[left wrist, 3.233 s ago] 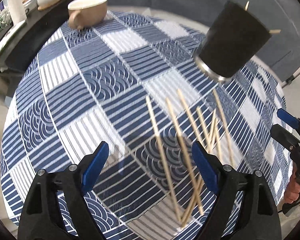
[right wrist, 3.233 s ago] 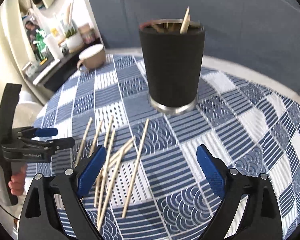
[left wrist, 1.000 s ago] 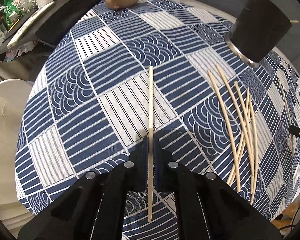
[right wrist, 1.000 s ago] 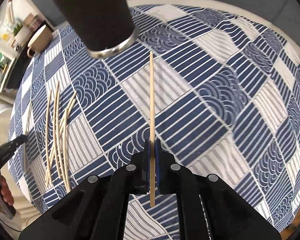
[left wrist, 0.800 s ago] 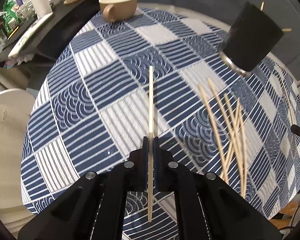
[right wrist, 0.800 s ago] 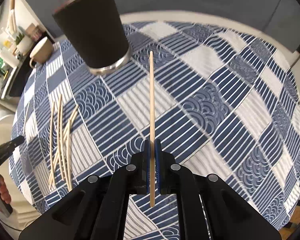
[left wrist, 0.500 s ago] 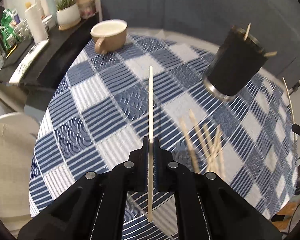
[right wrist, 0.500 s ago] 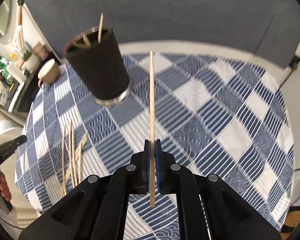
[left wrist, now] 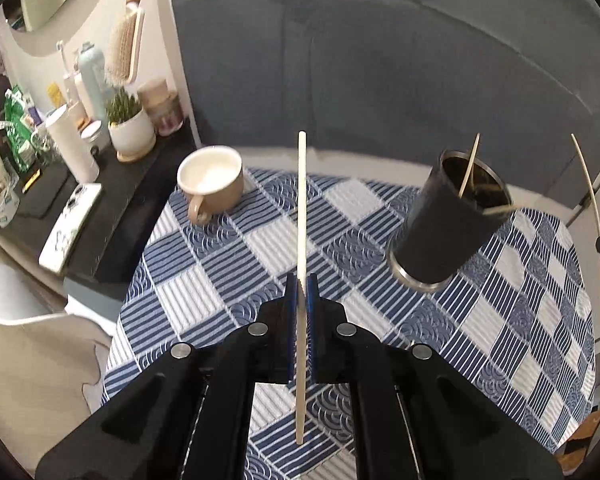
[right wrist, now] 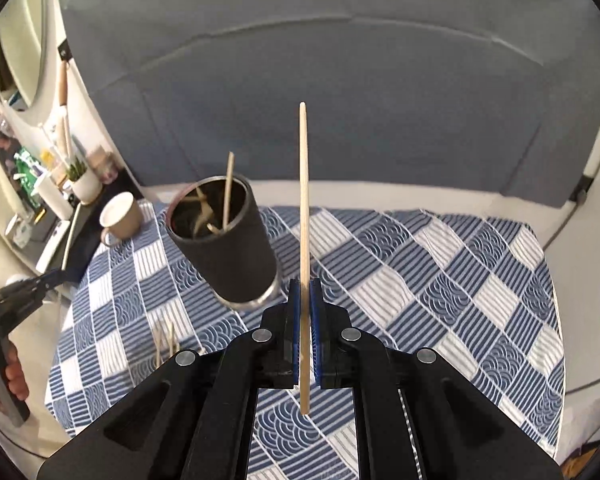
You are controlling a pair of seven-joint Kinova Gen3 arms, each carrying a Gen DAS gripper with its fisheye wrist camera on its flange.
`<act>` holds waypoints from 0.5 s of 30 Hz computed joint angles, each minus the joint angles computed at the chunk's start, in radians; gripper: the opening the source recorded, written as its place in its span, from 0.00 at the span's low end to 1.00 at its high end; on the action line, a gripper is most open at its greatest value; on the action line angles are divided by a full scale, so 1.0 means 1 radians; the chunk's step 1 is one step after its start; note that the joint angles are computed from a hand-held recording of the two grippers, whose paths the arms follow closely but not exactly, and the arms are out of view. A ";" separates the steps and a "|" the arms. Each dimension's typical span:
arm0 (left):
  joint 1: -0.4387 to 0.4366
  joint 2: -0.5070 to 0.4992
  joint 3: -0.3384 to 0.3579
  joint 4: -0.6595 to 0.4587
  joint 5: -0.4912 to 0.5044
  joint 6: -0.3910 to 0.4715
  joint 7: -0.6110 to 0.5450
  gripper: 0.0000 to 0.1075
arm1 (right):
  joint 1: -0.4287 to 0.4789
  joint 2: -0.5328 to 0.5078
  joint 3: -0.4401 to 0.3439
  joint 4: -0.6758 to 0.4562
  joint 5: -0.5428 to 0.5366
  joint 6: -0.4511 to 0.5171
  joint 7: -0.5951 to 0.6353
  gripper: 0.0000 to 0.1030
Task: Organize utensils
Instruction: 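Lift both held sticks and carry them over the black holder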
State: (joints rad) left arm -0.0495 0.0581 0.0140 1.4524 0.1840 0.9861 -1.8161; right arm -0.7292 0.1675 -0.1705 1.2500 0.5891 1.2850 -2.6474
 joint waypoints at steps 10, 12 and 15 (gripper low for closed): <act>0.027 0.064 0.031 -0.149 0.030 0.021 -0.007 0.05 | -0.007 0.042 0.027 -0.085 0.027 -0.032 0.054 0.05; 0.035 0.077 0.038 -0.175 0.033 0.022 -0.012 0.04 | -0.007 0.055 0.035 -0.108 0.024 -0.030 0.066 0.05; 0.032 0.107 0.049 -0.230 0.072 0.045 -0.030 0.05 | -0.008 0.073 0.049 -0.141 0.021 -0.032 0.087 0.05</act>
State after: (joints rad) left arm -0.0173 0.1655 0.0631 1.2228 0.2558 1.0313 -1.8457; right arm -0.7368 0.2410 -0.1218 1.1092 0.6105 1.2533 -2.5608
